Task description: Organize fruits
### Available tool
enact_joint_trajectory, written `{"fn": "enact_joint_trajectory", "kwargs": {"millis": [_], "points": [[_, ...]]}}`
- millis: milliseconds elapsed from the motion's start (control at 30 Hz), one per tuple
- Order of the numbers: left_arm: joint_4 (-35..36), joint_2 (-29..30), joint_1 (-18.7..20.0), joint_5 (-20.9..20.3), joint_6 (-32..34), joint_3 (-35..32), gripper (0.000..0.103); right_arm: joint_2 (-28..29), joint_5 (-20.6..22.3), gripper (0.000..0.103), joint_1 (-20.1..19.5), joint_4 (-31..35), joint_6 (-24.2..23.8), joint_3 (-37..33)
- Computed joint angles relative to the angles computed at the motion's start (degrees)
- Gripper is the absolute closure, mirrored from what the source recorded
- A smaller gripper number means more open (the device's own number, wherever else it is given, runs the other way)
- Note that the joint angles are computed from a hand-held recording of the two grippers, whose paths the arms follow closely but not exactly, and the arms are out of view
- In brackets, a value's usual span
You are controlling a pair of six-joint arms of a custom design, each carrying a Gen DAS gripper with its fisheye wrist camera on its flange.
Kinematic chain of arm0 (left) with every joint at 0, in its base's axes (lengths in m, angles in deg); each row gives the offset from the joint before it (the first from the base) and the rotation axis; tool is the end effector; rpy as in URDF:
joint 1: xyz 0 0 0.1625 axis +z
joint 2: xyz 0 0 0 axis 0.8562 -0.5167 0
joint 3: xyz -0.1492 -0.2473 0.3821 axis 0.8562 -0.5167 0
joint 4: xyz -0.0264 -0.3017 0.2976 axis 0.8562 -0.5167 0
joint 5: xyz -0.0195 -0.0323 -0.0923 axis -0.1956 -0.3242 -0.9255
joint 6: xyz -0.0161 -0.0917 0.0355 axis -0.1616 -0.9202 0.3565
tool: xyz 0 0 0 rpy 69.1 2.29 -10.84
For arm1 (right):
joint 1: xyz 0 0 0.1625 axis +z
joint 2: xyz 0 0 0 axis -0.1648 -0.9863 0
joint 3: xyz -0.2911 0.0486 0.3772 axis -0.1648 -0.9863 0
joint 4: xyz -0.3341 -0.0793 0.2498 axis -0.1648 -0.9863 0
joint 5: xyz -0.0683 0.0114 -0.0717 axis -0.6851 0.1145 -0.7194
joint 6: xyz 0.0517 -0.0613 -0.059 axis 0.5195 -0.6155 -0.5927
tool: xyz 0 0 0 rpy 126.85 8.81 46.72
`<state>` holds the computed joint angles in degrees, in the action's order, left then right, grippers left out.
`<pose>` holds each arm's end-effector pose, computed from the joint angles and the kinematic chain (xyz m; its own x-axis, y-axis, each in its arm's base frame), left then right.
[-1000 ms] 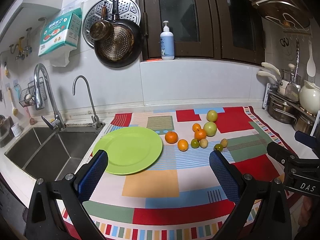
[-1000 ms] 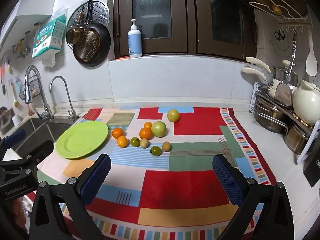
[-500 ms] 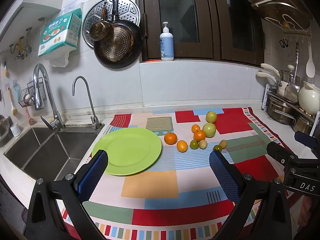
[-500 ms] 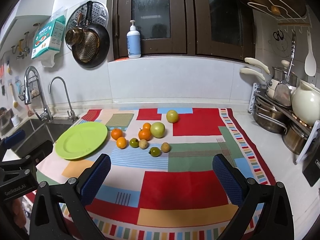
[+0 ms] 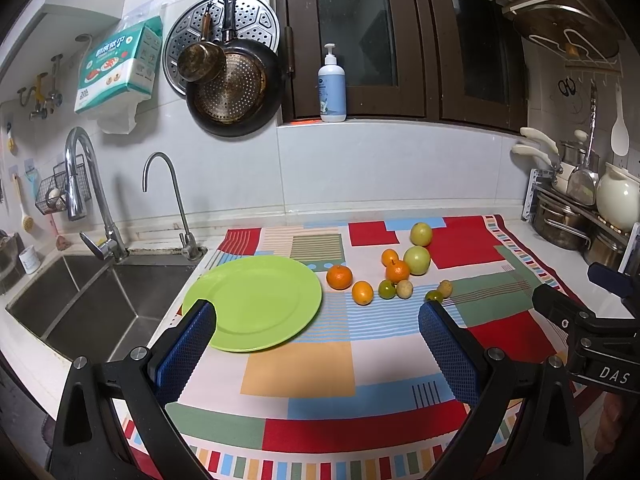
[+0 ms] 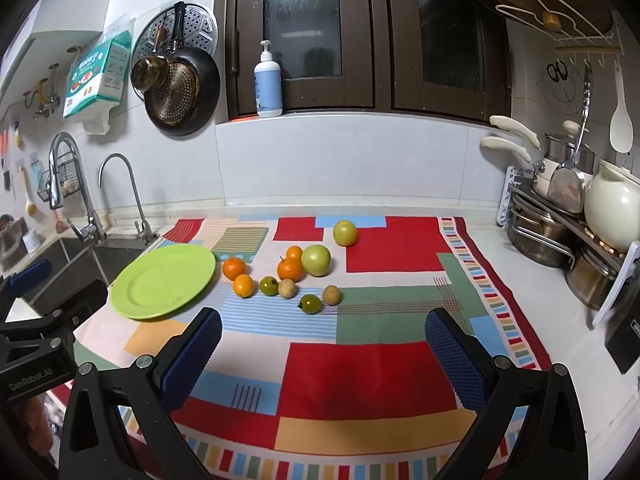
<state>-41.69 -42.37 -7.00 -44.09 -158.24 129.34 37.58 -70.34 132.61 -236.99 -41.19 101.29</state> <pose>0.0093 -0.3490 0.2746 -0.6523 -0.1951 -0.7324 0.6061 0.4459 -0.6586 0.3392 -0.3903 -0.0838 -0.6891 -0.2299 0.6873 -0.6992 0.4602 -0.5471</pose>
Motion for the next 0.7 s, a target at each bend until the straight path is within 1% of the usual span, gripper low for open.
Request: {"fn": "enact_joint_trajectory", "kwargs": {"millis": [367,700], "points": [[0.31,0.26,0.04,0.43,-0.01,-0.38,0.0,0.15,-0.02,0.001,0.04,-0.24,-0.15,-0.14],[1.5,1.15,2.84,3.93,0.33,-1.99,0.0,0.45,-0.68,0.001,-0.1,0.46,0.02,-1.04]]}}
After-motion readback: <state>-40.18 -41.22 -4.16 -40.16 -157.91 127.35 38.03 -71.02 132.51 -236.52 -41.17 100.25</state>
